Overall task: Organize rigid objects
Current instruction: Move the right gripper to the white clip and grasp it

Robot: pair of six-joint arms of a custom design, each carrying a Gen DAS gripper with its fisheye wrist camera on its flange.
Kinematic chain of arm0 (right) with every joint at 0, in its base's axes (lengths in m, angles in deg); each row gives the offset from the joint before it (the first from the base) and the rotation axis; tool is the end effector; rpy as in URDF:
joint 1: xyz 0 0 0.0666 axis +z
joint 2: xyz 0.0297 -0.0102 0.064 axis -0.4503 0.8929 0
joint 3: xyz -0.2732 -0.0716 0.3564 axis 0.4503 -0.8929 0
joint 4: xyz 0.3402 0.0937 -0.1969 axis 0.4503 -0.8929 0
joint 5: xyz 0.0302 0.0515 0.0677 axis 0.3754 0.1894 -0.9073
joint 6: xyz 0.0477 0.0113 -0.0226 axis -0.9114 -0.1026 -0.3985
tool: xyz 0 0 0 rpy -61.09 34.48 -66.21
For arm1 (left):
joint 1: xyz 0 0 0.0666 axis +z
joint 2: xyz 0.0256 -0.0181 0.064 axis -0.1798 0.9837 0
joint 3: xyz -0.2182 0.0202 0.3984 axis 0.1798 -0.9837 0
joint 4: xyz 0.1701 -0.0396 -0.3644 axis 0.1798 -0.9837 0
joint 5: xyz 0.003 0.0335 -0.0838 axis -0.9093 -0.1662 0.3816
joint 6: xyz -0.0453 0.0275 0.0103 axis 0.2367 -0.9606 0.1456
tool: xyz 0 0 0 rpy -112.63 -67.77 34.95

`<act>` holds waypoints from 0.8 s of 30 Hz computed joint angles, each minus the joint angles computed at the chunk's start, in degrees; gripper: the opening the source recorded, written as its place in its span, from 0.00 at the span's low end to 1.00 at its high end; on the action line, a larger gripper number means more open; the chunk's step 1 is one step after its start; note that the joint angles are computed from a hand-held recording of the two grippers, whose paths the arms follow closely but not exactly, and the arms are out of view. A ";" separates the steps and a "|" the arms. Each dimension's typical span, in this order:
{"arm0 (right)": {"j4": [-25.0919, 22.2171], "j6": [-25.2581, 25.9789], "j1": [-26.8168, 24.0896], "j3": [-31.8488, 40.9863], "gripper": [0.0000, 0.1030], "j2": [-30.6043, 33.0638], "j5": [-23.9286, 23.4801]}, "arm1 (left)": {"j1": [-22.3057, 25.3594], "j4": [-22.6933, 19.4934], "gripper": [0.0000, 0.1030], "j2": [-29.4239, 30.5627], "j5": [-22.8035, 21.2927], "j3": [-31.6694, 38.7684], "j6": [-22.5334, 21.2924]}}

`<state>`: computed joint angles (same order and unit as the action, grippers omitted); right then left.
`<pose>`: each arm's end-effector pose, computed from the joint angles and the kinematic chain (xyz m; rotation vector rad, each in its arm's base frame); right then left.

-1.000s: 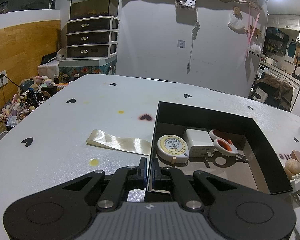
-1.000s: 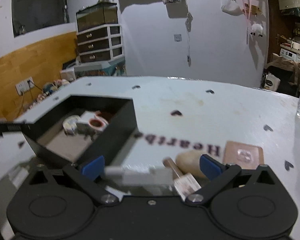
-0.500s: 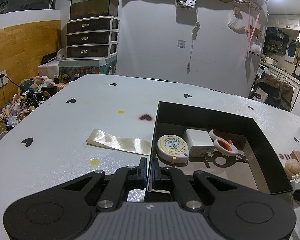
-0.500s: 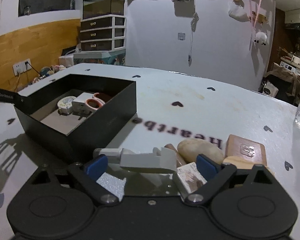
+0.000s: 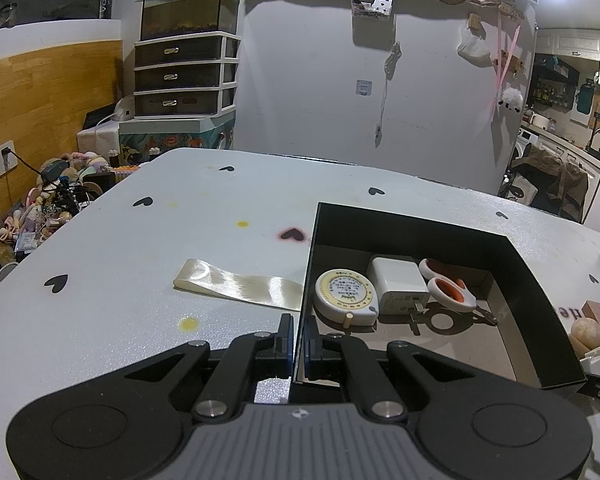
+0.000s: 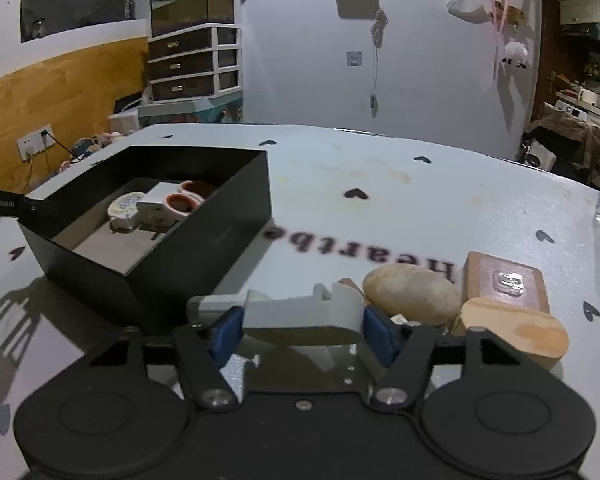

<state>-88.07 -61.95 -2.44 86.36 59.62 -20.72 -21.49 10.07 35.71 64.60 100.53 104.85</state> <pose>0.6150 0.2788 0.4636 -0.4570 2.1748 0.2924 0.5579 -0.1000 0.5010 -0.2643 2.1797 0.0438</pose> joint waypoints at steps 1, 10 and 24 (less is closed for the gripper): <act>0.03 0.23 0.04 -0.08 0.64 -0.04 0.12 | -0.02 -0.01 0.04 0.03 -0.06 0.02 0.00; 2.12 -1.15 -0.62 -0.83 0.64 -0.79 0.39 | -0.01 0.02 0.04 0.02 -0.04 -0.01 -0.06; 2.80 -2.03 -0.87 8.28 0.64 2.16 -6.39 | 0.05 0.02 0.04 0.02 -0.02 0.06 -0.05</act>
<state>-85.26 -63.98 -3.31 94.65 61.78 -27.11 -21.43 10.09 35.73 64.58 100.58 104.80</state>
